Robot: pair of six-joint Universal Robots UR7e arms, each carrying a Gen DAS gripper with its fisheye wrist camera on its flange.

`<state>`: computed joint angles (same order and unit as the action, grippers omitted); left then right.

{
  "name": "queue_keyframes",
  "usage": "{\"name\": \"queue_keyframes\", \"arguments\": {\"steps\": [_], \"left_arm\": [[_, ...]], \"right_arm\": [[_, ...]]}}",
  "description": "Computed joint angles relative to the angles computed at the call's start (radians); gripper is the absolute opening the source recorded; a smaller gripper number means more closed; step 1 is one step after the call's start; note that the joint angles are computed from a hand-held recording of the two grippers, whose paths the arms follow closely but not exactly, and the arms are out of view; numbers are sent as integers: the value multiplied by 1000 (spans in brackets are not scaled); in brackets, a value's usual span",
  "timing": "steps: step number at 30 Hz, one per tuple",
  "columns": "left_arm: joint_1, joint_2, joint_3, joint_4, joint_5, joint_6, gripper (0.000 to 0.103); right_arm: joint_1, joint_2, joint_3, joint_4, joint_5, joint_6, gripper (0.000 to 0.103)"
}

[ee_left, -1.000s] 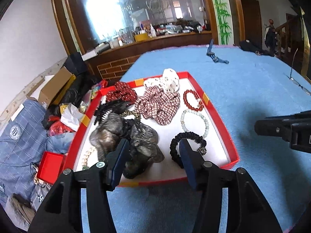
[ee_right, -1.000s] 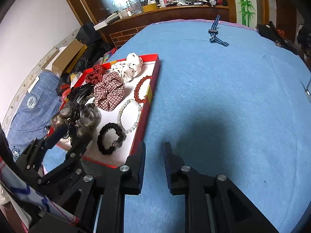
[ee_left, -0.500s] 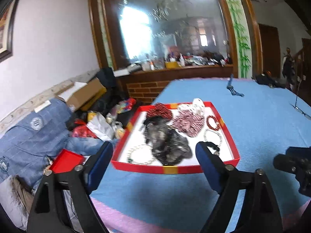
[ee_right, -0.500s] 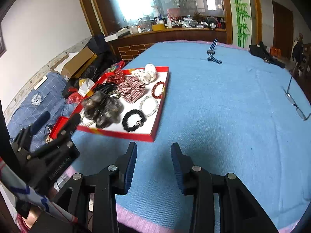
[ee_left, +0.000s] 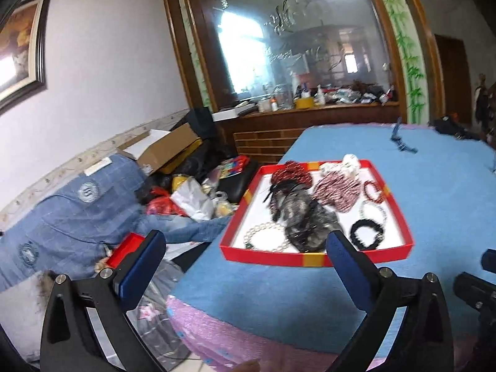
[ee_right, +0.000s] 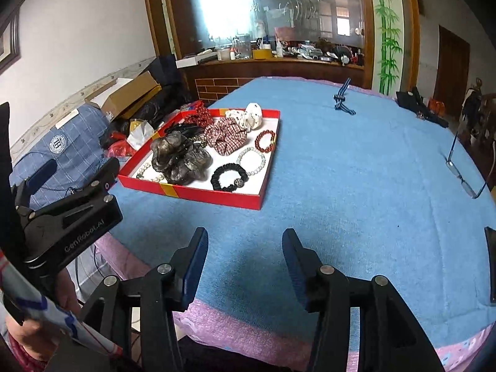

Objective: Organize jewelry

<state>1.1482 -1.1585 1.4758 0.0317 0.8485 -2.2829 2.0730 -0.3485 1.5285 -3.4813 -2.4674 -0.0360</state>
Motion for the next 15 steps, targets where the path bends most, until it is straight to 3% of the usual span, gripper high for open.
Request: {"name": "queue_keyframes", "arguments": {"steps": [6,15], "left_arm": [[12,16,-34,81,-5,-38,103],[16,10,-23,50,-15,-20,103]], "right_arm": [[7,6,1,-5,-7,-1,54],[9,15,-12,2,-14,-10,56]]}}
